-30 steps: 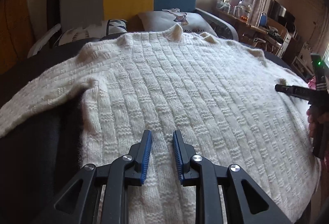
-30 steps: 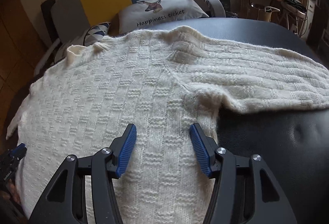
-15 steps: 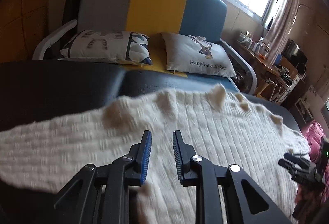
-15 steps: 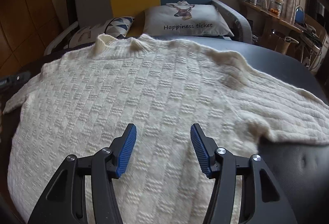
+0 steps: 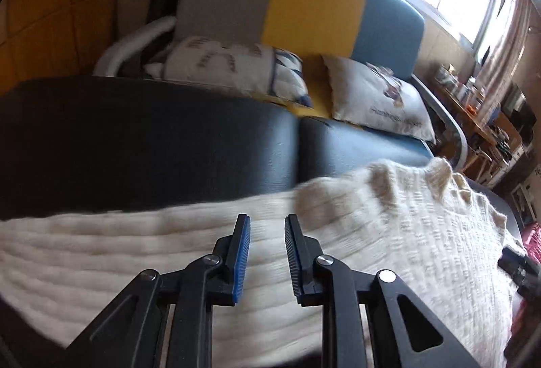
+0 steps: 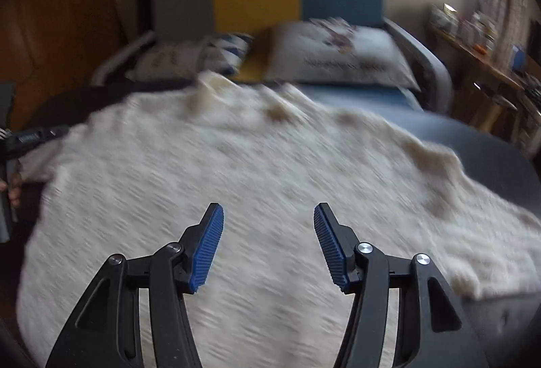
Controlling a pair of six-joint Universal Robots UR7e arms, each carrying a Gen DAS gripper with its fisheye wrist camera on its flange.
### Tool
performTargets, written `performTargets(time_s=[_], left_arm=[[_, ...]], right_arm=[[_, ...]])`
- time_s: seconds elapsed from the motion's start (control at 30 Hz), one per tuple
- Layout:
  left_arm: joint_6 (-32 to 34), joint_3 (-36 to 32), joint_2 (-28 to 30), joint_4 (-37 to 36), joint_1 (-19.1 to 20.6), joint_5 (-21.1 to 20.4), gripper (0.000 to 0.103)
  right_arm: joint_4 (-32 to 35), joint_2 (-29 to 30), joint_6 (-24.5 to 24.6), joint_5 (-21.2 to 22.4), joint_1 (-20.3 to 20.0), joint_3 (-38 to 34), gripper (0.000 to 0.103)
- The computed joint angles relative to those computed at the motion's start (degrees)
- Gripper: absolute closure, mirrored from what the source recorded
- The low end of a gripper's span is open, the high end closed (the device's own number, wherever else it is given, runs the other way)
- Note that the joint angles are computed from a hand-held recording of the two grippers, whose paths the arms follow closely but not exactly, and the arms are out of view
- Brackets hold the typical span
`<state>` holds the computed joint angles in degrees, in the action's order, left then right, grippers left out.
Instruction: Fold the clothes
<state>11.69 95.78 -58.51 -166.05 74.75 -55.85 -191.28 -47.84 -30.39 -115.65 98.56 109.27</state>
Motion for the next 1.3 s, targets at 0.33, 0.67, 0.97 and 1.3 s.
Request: performTargets(time_s=[0.33,0.67,0.97,1.3], left_arm=[[2.6,1.9,-3.3,-4.6,4.6,10.2,0.08],[-0.9,6.0,-7.9,-6.6,7.0,3.7,0.08],[0.1,7.4,-8.5,-7.3,6.8,8.2,0.08],[-3.3,7.4,-6.7,-8.4,4.4,21.6,0.079]], right_arm=[[13.7,20.9,-3.3,2.1,7.7,-25.7,0.044],[19.7,31.6,-1.7,-3.5,8.8,-40.6,0.036],[18.9,30.0,-2.8,-4.1,9.1,-37.0,0.034],[12.5,20.8,-0.8,-2.9,10.1,-22.2,0.034]])
